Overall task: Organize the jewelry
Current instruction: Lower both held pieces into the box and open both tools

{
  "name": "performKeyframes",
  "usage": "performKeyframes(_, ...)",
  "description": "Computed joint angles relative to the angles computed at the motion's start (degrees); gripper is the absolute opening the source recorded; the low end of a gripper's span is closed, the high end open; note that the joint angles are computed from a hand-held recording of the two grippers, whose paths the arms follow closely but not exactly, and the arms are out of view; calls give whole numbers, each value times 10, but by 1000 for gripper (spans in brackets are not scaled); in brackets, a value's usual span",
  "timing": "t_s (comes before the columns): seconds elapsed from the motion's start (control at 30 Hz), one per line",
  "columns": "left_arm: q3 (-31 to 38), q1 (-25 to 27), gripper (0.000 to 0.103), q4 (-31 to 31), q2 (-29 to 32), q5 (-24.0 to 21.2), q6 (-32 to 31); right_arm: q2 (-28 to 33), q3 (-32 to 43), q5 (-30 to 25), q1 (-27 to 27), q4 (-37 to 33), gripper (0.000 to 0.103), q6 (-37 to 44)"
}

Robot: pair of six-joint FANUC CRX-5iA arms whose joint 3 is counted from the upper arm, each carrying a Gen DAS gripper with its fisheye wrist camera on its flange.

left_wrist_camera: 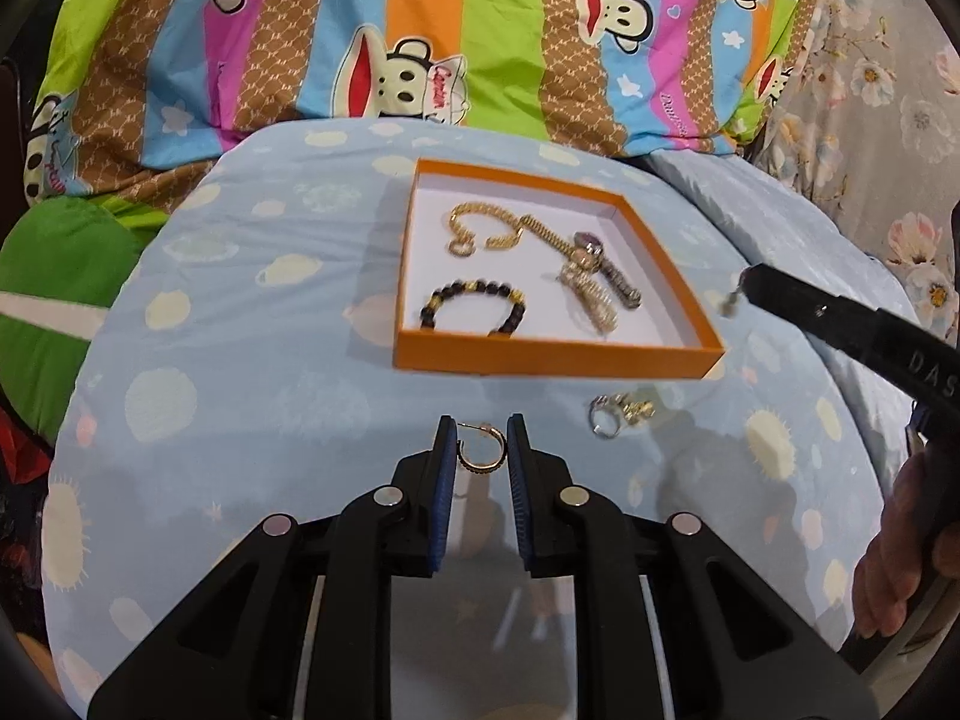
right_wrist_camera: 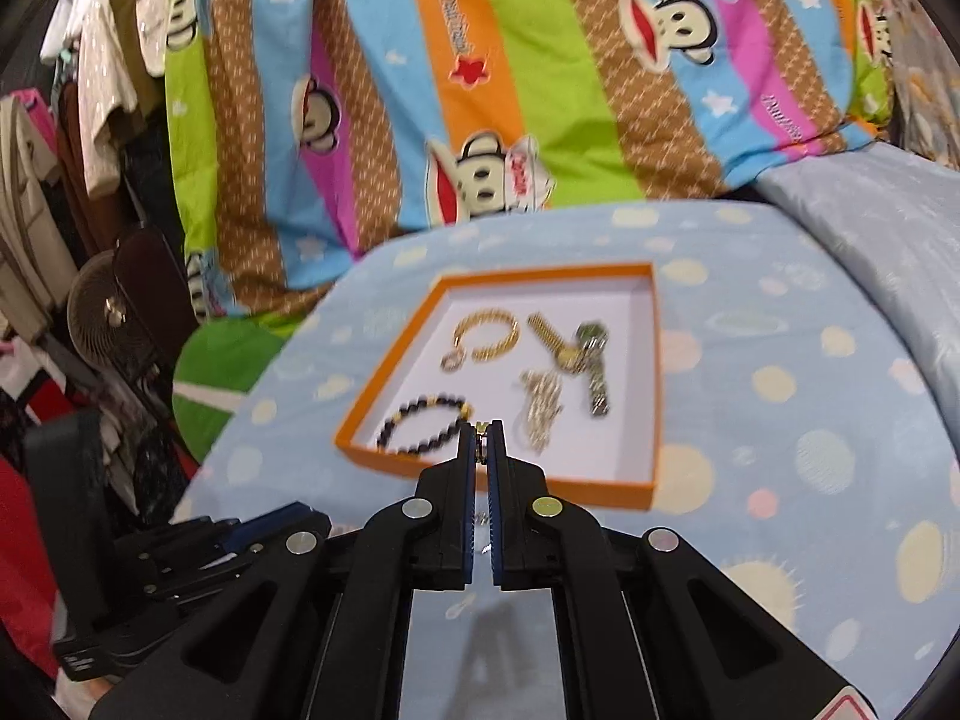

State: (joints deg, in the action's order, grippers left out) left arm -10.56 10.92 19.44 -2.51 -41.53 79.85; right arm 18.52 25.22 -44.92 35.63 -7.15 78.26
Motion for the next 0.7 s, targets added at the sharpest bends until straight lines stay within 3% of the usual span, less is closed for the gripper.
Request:
performKeyframes(0.17,61,-5,16,22,42,-2,-21,51,65,-27,-11,22,3,-13)
performKeyframes(0.3,139,-22,16,-26,97,1,12,104,135,-71,-18,11,3,-11)
performKeyframes(0.5,236,-29,16,-25,192,-32,35,136,159,-87,-14,24,3,-17)
performKeyframes(0.7,281,-35,16,-38,240,-56,62,157,169,-101,-18,22,3,-27)
